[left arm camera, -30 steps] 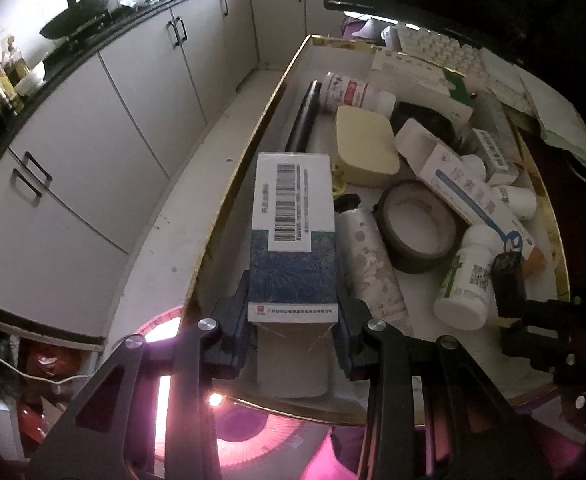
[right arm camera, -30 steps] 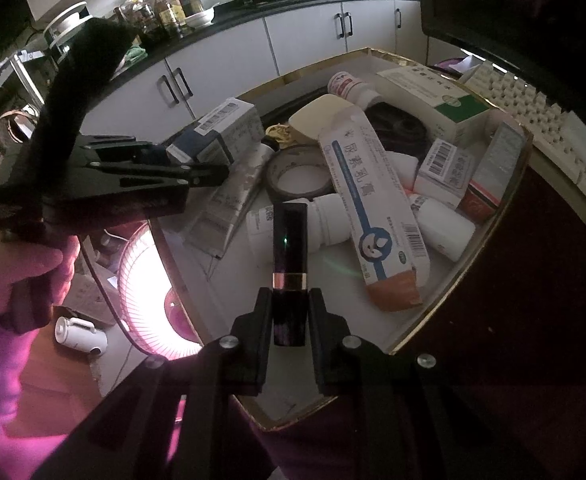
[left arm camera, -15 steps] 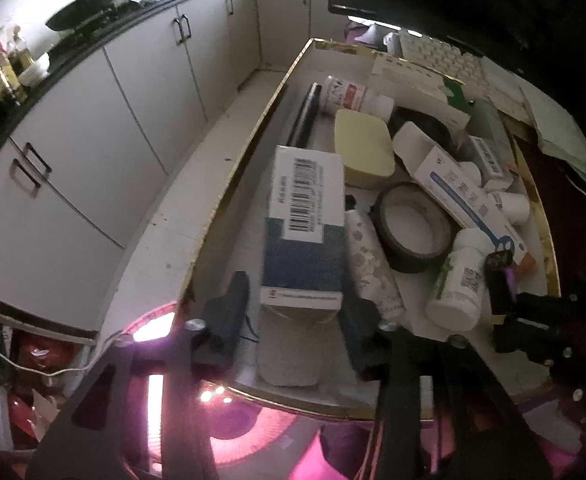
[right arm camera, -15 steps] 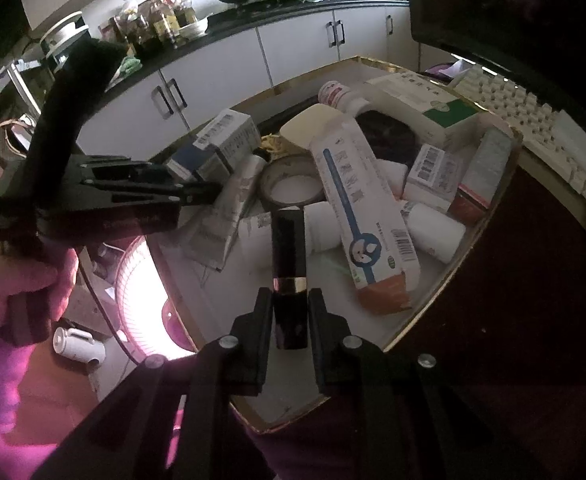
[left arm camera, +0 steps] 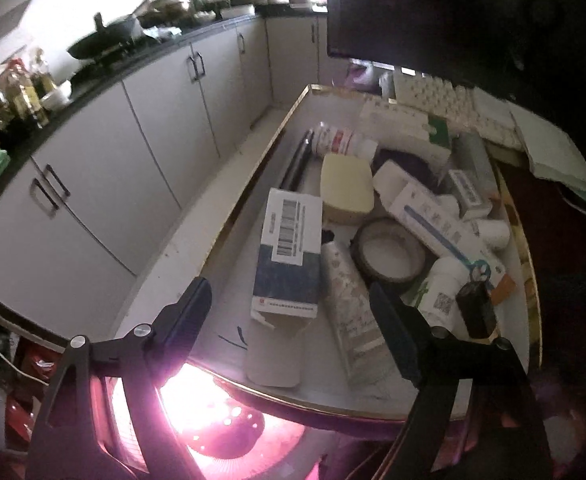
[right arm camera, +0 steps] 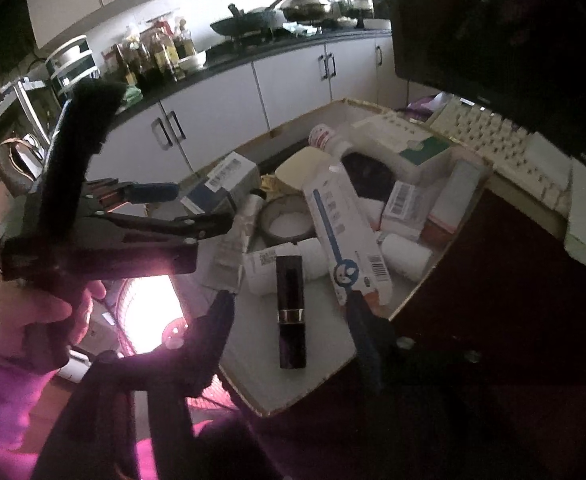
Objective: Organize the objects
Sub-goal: 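Open the left tool to drop the box while the right tool releases the lipstick, then withdraw both open tools from the tray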
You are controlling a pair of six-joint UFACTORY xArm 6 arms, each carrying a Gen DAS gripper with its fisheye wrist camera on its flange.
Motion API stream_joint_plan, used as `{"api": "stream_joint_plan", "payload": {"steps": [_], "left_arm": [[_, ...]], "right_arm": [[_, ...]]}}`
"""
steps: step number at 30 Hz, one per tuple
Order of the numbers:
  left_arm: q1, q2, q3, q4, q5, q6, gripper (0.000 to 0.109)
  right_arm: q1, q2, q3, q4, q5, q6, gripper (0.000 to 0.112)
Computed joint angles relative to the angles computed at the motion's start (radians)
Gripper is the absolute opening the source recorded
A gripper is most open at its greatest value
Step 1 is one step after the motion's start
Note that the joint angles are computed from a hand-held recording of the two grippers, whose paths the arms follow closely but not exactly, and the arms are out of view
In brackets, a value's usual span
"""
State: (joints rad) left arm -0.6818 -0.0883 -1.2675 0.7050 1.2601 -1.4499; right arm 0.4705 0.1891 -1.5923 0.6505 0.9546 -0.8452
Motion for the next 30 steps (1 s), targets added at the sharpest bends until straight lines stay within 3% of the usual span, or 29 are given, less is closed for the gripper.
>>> {"api": "stream_joint_plan", "payload": {"steps": [5,7,9,17,26,30], "left_arm": [[-0.048,0.032,-0.048,0.055,0.095,-0.071,0.082],[-0.078,0.066,-0.092,0.080,0.164,-0.091,0.082],[-0.097,0.088,-0.119,0.099,0.195,-0.109,0.082],[-0.115,0.104,-0.137,0.103,0.140,-0.140,0.082],[-0.117,0.143,-0.188,0.097,0.145,-0.121,0.082],[-0.120,0.157,-0.203,0.102,0.152,-0.124,0.082]], "right_arm": [[-0.023,-0.077,0.094,0.049,-0.078,-0.076,0.087],[-0.037,-0.100,0.126,0.073,-0.101,-0.104,0.101],[-0.056,-0.118,0.152,0.098,-0.118,-0.118,0.103],[-0.129,-0.141,0.206,0.152,-0.147,-0.120,0.103],[-0.248,-0.099,0.191,0.101,-0.197,-0.031,0.103],[-0.278,-0.086,0.191,0.065,-0.267,0.014,0.103]]}}
